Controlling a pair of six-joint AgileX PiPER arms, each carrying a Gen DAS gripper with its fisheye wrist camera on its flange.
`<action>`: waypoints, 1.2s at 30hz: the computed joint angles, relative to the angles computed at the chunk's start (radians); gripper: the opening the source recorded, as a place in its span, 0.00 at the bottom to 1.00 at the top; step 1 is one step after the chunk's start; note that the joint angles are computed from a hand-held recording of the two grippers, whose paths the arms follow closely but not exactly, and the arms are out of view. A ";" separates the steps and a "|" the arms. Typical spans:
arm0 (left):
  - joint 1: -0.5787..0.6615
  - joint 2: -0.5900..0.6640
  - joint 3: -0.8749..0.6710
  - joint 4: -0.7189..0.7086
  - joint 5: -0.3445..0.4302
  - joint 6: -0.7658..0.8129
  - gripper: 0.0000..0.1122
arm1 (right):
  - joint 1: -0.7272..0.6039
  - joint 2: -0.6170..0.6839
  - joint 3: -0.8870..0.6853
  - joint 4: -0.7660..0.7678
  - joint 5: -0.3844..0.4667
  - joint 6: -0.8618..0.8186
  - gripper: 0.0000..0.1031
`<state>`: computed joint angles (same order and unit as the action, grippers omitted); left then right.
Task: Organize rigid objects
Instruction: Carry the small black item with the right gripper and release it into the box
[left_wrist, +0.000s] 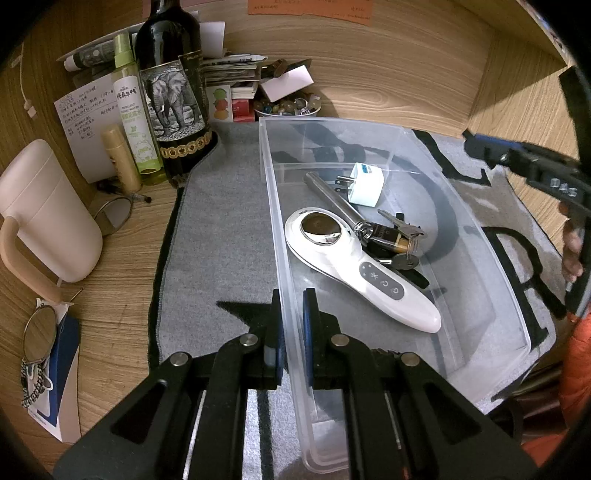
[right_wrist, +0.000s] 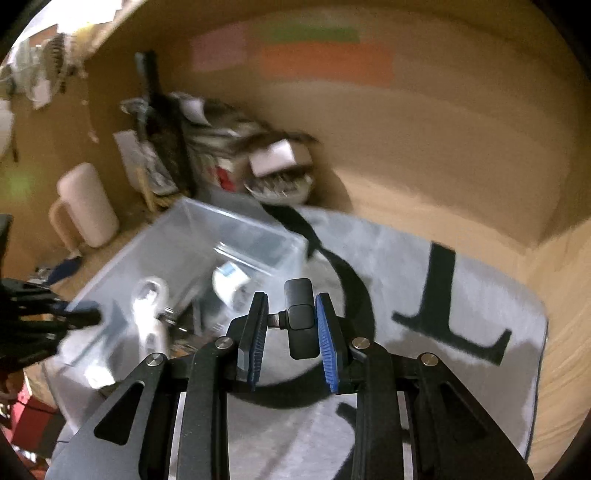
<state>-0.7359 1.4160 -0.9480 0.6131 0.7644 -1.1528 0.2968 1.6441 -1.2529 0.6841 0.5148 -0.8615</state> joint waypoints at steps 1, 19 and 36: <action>0.000 0.000 0.000 0.000 0.000 0.000 0.07 | 0.008 -0.018 0.010 0.022 0.002 -0.026 0.23; 0.000 -0.001 0.001 -0.001 0.001 -0.001 0.07 | 0.208 0.036 0.002 -0.119 -0.019 0.039 0.23; 0.000 -0.007 0.007 0.000 -0.002 -0.005 0.07 | 0.247 0.078 -0.022 -0.279 0.004 0.204 0.35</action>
